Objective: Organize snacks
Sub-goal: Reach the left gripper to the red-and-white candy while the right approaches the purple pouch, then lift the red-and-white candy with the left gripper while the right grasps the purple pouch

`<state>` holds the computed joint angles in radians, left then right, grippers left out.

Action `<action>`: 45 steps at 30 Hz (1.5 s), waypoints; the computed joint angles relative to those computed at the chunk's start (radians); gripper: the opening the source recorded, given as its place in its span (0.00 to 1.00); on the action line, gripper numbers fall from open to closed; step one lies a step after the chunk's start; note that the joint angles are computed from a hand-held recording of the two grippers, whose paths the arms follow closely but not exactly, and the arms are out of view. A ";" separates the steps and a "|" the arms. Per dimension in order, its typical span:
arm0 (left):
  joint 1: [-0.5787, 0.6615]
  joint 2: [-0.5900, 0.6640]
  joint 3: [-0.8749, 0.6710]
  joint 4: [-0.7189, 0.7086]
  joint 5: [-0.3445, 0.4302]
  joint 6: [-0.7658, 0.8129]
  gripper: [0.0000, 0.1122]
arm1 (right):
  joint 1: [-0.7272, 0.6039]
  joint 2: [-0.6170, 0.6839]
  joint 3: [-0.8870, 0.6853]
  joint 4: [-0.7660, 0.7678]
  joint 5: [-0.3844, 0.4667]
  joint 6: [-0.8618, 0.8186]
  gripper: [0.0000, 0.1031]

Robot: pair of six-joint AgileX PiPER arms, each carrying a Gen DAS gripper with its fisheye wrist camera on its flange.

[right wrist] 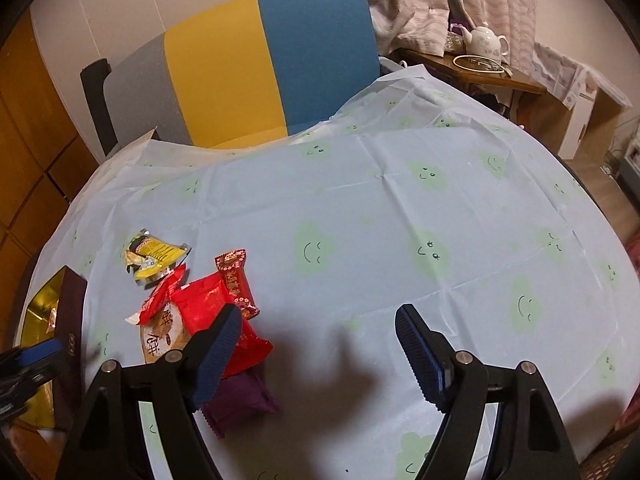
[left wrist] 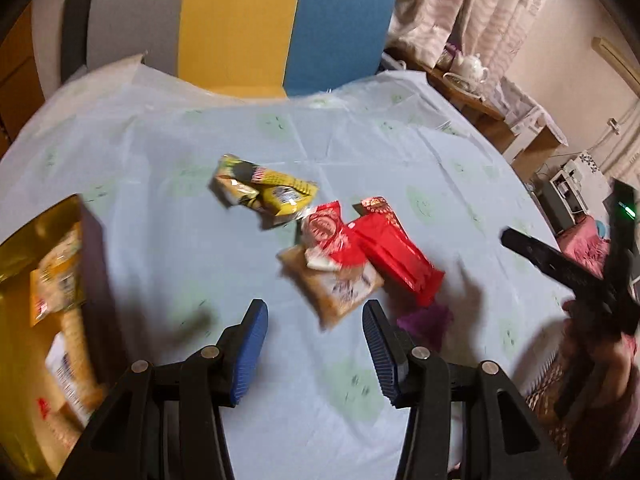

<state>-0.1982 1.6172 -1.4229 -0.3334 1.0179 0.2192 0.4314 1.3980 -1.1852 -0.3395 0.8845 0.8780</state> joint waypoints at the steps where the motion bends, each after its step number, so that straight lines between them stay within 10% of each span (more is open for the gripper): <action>1: -0.014 0.030 -0.027 -0.004 -0.001 -0.003 0.45 | -0.001 0.001 -0.001 -0.002 0.001 0.004 0.80; 16: -0.104 0.452 -0.481 0.088 0.136 -0.197 0.45 | -0.028 -0.018 0.009 0.056 -0.053 -0.039 0.86; 19: -0.097 0.475 -0.483 0.072 0.127 -0.188 0.32 | -0.025 -0.020 0.012 0.051 -0.056 -0.040 0.86; 31: -0.057 0.020 0.058 0.037 -0.151 0.018 0.26 | -0.010 0.036 -0.017 0.137 -0.031 -0.177 0.86; 45: -0.089 -0.311 0.568 0.151 -0.297 0.055 0.26 | 0.081 0.205 -0.091 0.358 0.038 -0.477 0.75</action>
